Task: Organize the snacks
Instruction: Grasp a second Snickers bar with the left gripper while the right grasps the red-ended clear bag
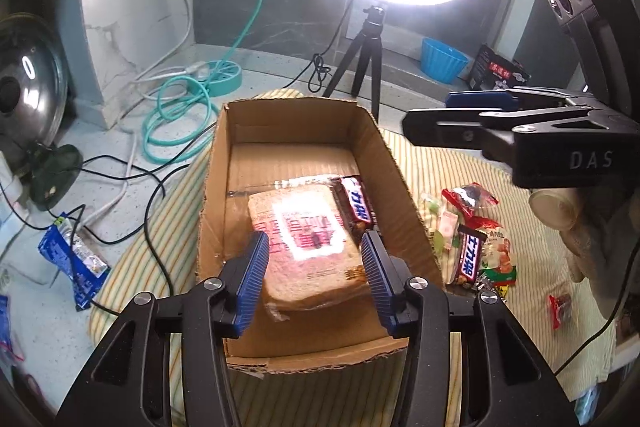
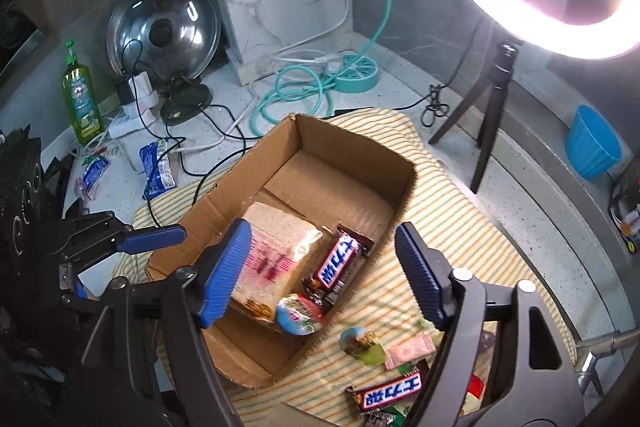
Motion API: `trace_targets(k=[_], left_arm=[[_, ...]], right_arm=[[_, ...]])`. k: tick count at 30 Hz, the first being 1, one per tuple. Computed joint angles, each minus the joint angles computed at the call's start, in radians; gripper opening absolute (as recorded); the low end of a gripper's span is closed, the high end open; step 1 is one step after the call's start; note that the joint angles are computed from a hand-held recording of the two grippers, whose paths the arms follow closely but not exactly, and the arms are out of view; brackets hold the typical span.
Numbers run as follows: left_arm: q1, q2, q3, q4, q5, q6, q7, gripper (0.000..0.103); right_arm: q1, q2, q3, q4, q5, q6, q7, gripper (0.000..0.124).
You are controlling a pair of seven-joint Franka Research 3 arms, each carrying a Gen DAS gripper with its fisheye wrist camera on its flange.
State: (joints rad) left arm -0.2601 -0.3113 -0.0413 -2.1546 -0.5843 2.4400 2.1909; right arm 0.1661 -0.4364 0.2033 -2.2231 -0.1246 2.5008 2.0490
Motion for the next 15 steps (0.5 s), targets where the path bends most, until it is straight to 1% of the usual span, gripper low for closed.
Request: trace_targets(k=[7,12,15], left_arm=[[-0.020,-0.023,0.002,-0.011,-0.033,-0.013,0.021,0.047],[-0.044,-0.041,0.005,-0.018,-0.066,-0.038,0.043,0.047],[-0.059,-0.050,0.003,-0.023,-0.084,-0.062,0.059,0.047]], right_arm=[[-0.024,-0.119,-0.008,-0.079,0.016,-0.042,0.026,0.080],[-0.046,-0.255,-0.020,-0.167,0.060,-0.095,0.045,0.080],[-0.069,-0.359,-0.019,-0.228,0.083,-0.149,0.067,0.080]])
